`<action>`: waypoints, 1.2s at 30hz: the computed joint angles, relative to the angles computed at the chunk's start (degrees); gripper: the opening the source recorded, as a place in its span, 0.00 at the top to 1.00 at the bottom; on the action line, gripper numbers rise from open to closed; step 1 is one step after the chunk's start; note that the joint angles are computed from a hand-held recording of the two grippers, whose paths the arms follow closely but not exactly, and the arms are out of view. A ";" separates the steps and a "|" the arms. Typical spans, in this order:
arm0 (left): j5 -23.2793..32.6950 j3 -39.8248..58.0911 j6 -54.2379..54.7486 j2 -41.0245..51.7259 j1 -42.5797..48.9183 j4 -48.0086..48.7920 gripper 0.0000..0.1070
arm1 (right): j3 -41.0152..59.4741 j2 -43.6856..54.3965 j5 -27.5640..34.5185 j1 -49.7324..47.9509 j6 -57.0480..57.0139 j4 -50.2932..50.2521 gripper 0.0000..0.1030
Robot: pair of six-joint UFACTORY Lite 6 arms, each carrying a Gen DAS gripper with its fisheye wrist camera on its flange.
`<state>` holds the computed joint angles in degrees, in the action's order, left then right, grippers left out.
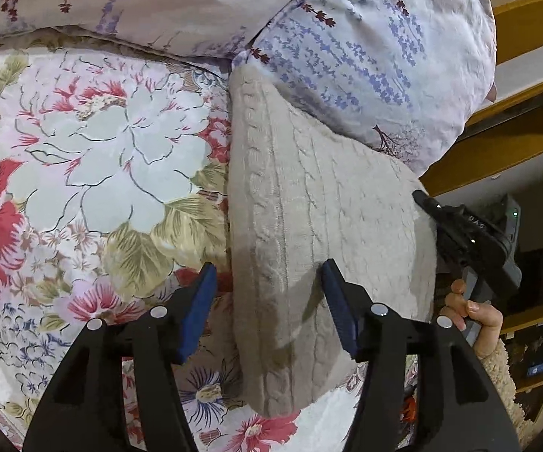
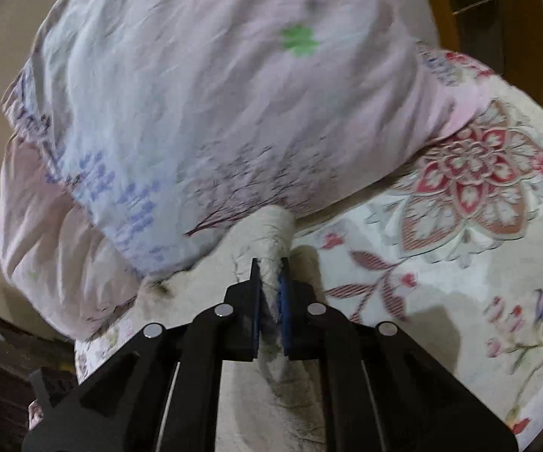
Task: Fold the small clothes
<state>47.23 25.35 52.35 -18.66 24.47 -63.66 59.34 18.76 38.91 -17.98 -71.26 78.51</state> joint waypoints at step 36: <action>-29.22 16.66 -52.40 12.91 -36.59 46.15 0.36 | -29.53 -23.71 -11.96 4.30 -26.55 3.34 0.62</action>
<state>18.01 42.01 -0.05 -5.75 -12.12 -17.50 29.82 -4.95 26.94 -13.68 -97.80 81.85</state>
